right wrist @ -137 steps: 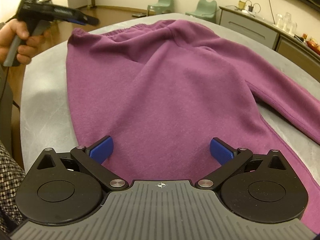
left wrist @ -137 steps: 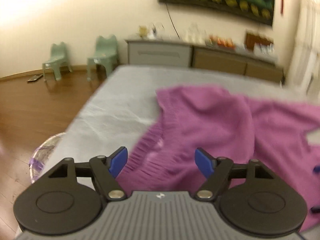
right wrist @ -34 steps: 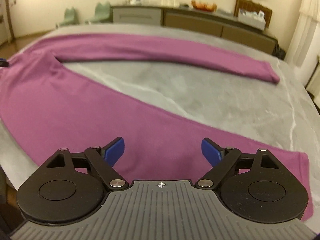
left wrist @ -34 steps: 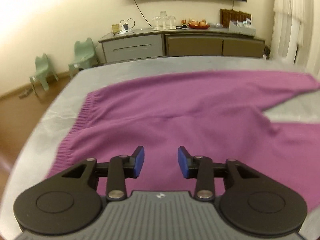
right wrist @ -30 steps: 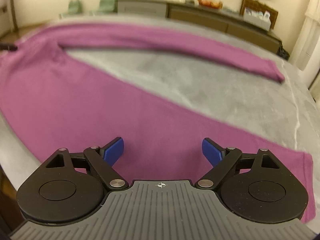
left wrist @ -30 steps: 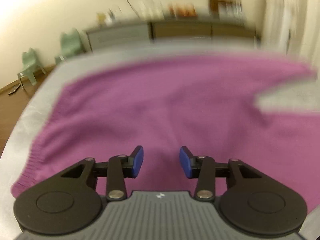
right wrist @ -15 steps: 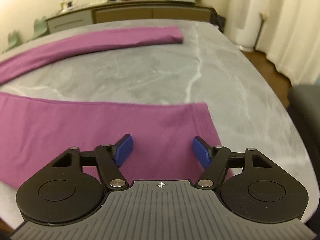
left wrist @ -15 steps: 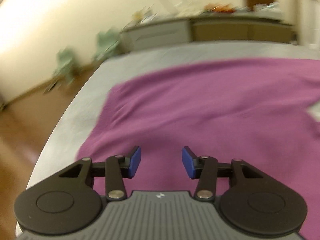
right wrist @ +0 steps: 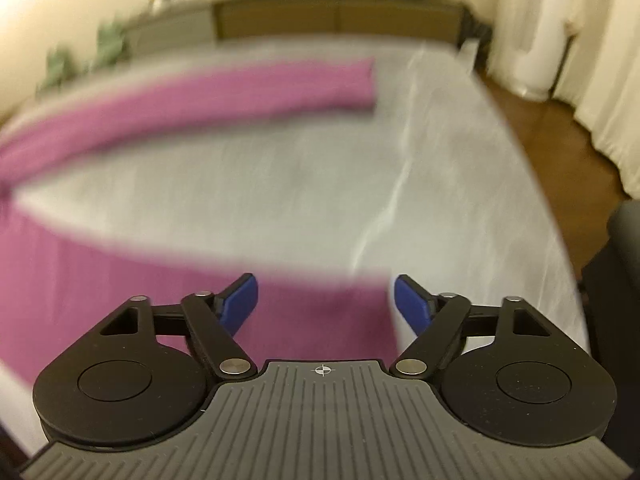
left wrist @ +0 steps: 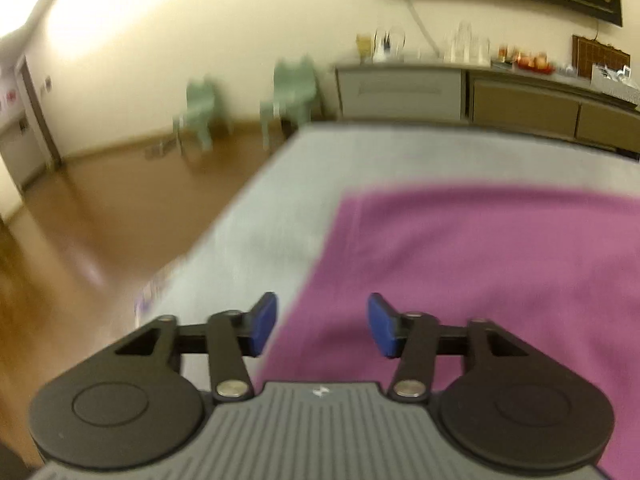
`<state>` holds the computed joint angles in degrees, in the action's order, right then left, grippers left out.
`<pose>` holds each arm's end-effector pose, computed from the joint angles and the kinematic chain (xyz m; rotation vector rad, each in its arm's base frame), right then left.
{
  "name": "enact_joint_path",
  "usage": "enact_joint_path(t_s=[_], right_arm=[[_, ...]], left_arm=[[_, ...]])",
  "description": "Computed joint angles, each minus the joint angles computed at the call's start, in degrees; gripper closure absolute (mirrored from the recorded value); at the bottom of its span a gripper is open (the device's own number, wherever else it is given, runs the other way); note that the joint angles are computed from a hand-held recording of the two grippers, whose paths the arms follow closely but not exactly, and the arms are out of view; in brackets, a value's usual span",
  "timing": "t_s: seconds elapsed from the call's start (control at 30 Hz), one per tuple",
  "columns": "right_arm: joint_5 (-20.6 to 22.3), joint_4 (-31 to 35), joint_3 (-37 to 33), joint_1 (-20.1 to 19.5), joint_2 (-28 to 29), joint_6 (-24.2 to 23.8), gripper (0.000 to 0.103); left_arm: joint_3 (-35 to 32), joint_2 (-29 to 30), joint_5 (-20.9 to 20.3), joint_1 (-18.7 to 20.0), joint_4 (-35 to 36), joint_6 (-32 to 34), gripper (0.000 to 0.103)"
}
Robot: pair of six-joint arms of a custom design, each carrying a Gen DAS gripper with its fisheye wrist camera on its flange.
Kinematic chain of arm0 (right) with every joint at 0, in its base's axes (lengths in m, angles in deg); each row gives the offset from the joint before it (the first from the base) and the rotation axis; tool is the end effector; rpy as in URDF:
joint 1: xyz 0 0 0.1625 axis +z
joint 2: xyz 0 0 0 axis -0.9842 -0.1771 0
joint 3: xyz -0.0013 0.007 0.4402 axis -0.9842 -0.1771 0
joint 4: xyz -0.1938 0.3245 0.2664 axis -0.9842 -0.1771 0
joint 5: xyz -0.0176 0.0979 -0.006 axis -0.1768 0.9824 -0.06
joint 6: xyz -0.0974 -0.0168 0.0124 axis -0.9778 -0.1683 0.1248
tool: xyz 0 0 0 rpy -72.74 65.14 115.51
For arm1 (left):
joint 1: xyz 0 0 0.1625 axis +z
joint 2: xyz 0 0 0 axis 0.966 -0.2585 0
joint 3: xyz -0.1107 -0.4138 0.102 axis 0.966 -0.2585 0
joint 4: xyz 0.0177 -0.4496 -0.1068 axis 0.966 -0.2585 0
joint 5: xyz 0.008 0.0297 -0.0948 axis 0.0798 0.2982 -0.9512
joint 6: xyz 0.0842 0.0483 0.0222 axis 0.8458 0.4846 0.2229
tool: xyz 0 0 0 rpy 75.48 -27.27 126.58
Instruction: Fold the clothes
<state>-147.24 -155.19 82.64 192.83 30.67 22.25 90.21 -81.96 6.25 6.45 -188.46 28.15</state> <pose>0.2296 -0.3948 0.1191 0.1886 -2.2395 0.9255 0.1391 -0.4863 0.5089 0.2369 1.8664 -0.9895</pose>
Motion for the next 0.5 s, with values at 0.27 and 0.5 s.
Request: enact_joint_path(t_s=[0.27, 0.5], right_arm=[[2.25, -1.53, -19.1, -6.64, 7.69, -13.14, 0.01], [2.9, 5.72, -34.39, -12.53, 15.28, -19.49, 0.009]], left_arm=[[-16.51, 18.75, 0.26, 1.53, 0.69, 15.61, 0.029], [-24.93, 26.43, -7.7, 6.58, 7.83, 18.79, 0.029]])
